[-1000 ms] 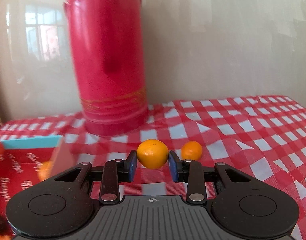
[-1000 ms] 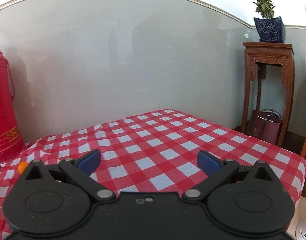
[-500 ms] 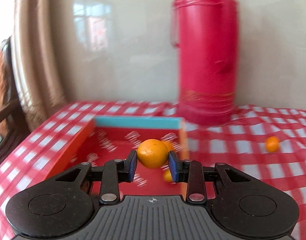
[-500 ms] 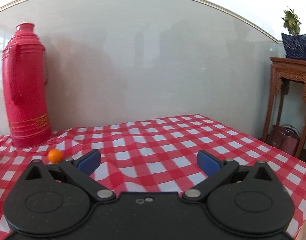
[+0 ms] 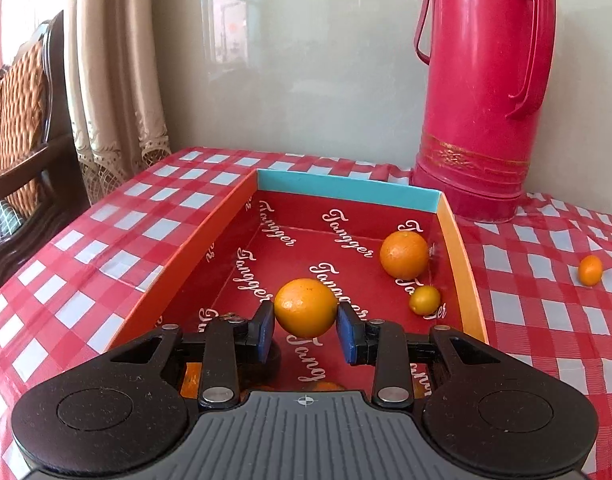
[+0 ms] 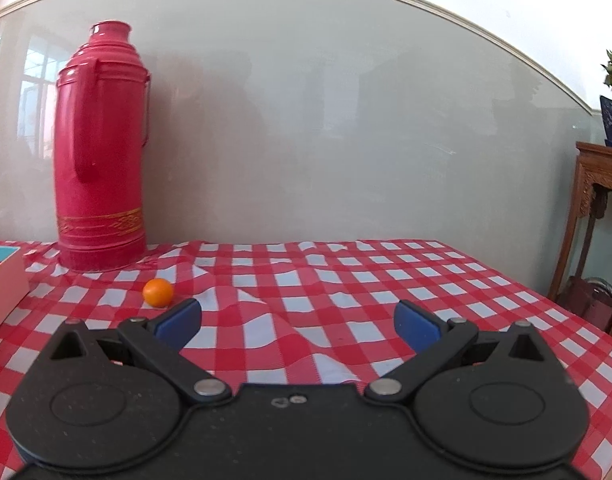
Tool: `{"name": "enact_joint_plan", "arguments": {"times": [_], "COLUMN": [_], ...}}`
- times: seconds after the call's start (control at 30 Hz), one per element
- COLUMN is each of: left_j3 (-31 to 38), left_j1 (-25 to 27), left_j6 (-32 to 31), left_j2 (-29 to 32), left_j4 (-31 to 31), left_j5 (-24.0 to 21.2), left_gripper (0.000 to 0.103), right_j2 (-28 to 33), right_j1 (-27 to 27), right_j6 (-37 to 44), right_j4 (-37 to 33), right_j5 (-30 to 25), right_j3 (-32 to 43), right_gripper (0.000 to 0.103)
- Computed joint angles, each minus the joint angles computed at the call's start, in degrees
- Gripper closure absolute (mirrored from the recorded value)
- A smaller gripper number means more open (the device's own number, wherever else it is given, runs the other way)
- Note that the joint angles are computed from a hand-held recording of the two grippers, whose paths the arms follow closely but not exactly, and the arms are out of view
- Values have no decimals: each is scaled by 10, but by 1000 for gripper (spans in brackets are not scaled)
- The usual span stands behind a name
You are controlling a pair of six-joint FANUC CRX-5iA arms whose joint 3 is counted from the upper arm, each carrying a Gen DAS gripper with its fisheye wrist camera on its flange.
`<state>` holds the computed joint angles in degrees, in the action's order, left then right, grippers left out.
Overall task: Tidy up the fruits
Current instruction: 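Carry the orange with the left gripper into the box and open, then reach the right gripper to the last small tangerine and grasp it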
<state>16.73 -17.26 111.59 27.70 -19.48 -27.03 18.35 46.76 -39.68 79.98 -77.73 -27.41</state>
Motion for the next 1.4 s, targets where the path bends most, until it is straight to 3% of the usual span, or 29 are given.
{"name": "enact_joint_plan", "arguments": {"times": [0.1, 0.17, 0.2, 0.23, 0.27, 0.5, 0.6, 0.77, 0.93, 1.07, 1.17, 1.23, 1.4], "left_j3": [-6, -15, -18, -10, -7, -60, -81, -131, -169, -187, -191, -194, -192], "left_j1": [4, 7, 5, -4, -12, 4, -5, -7, -22, -21, -41, -42, -35], "left_j6": [-4, -6, 9, 52, 92, 115, 198, 318, 487, 564, 634, 647, 649], "left_j2": [-6, -13, -19, -23, -30, -90, -120, -164, -187, -190, -190, -189, -184], "left_j4": [10, 15, -1, -47, -91, -102, -190, -292, -426, -465, -535, -548, -543], "left_j5": [4, 16, 19, 8, 4, 50, 52, 49, 10, -10, -42, -48, -47], "left_gripper": [65, 46, 30, 17, 14, 7, 0, 0, 0, 0, 0, 0, 0], "right_j2": [3, 4, 3, 3, 3, 1, 1, -3, -4, 5, 23, 39, 71], "right_j1": [0, 0, -1, -1, -2, -5, -6, -13, -36, -61, -77, -89, -126], "right_j6": [4, 6, 7, 6, 6, 8, 8, 13, 38, 67, 109, 143, 209], "right_j4": [3, 5, 7, 9, 11, 22, 29, 43, 65, 76, 69, 52, -18], "right_j5": [6, 10, 13, 15, 17, 32, 40, 73, 133, 184, 216, 239, 304], "right_j3": [2, 3, 3, 3, 2, 3, 2, 0, 8, 30, 60, 88, 155], "right_gripper": [6, 6, 6, 6, 6, 6, 6, 6, 6, 9, 11, 14, 32]}}
